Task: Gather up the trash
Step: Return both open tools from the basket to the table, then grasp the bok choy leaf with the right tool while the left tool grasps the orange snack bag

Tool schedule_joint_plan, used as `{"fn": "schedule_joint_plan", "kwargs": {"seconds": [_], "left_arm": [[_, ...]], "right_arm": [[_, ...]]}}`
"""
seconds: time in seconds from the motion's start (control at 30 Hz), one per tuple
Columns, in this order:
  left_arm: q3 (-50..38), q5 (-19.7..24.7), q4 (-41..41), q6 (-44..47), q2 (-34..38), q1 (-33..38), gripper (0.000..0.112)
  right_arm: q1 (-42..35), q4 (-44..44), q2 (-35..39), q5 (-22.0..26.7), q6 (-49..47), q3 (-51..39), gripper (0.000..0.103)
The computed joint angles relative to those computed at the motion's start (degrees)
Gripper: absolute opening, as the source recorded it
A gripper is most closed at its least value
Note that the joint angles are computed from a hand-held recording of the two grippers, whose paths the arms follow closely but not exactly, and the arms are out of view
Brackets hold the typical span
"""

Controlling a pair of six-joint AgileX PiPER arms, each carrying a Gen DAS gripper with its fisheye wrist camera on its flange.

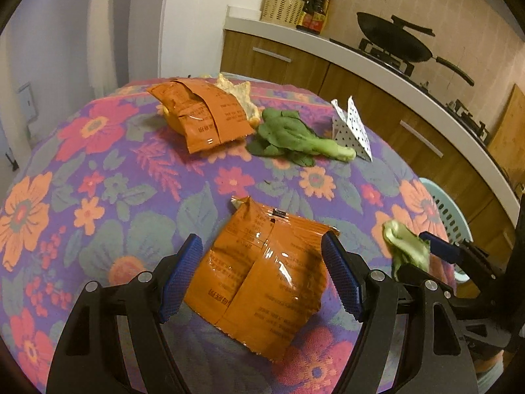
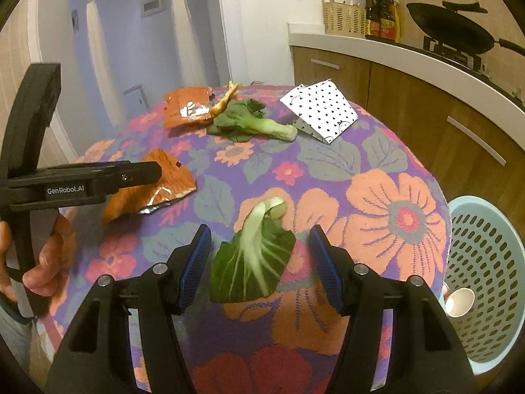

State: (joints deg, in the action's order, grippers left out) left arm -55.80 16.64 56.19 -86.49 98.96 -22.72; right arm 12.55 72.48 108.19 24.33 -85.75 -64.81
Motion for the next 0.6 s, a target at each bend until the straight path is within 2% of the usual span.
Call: {"fn": "schedule_joint_plan", "kwargs": {"seconds": [0.23, 0.53, 0.6], "left_arm": [[-3.0, 5.8, -1.8, 3.7, 2.1, -2.9, 0.073], [-2.5, 7.1, -5.6, 8.3, 1.3, -3.9, 0.073], [-2.6, 7.9, -6.0, 8.8, 1.4, -4.6, 0.074]], "right_arm": [[0.8, 1.9, -0.1, -2.3, -2.0, 0.9, 0.058], [1.5, 4.7, -0.7, -4.2, -5.9, 2.4, 0.057], [1.6, 5.7, -0.8, -4.7, -6.6, 2.7, 0.054]]}}
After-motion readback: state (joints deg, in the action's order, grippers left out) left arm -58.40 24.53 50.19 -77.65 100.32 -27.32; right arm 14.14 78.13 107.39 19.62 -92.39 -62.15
